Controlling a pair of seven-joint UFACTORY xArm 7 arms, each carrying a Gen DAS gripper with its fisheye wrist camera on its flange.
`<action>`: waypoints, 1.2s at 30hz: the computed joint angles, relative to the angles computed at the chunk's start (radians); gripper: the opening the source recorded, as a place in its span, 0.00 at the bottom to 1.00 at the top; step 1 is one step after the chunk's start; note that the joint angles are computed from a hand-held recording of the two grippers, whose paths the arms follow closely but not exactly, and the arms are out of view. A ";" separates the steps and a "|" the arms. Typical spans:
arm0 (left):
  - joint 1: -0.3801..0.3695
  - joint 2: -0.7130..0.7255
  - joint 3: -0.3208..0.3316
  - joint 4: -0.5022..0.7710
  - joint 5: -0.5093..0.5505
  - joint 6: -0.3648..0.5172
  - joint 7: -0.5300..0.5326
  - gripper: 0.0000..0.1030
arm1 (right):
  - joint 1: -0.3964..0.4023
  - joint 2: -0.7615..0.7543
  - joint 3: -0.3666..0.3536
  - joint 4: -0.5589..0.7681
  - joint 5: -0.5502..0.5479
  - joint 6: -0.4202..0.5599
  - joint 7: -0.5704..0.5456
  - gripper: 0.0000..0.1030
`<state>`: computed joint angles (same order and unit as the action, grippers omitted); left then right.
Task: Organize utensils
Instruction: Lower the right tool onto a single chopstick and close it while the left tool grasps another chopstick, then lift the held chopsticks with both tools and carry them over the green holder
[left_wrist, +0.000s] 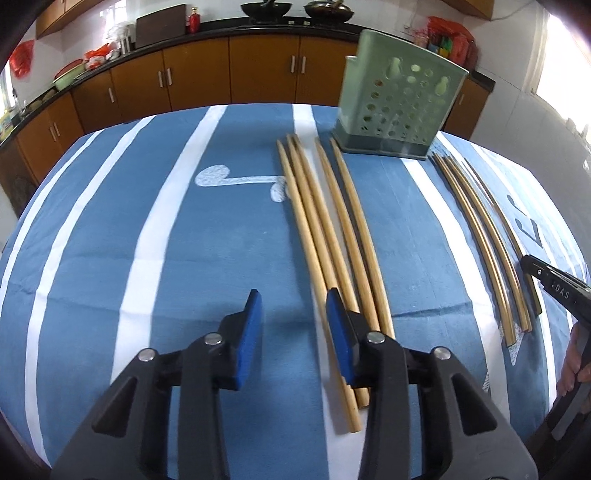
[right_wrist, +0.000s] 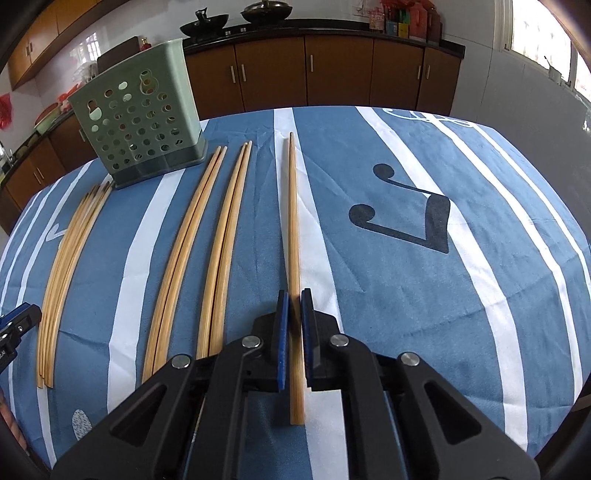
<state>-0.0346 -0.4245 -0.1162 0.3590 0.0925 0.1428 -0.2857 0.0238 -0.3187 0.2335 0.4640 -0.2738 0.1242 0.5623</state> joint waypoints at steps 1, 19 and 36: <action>0.007 0.004 -0.011 0.006 0.007 0.009 -0.005 0.34 | 0.005 -0.002 -0.004 -0.002 0.003 -0.001 -0.003 0.07; 0.162 0.090 -0.096 0.091 0.204 0.034 -0.174 0.10 | 0.028 0.043 -0.038 0.037 0.020 -0.002 -0.058 0.07; 0.001 0.210 0.147 0.146 -0.026 -0.087 0.102 0.14 | -0.017 0.164 -0.074 0.134 -0.112 -0.058 0.046 0.08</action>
<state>-0.0339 -0.2144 0.0307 0.5047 0.0663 0.0563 -0.1832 0.0063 -0.1550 0.1592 0.5977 -0.3859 0.0665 0.6084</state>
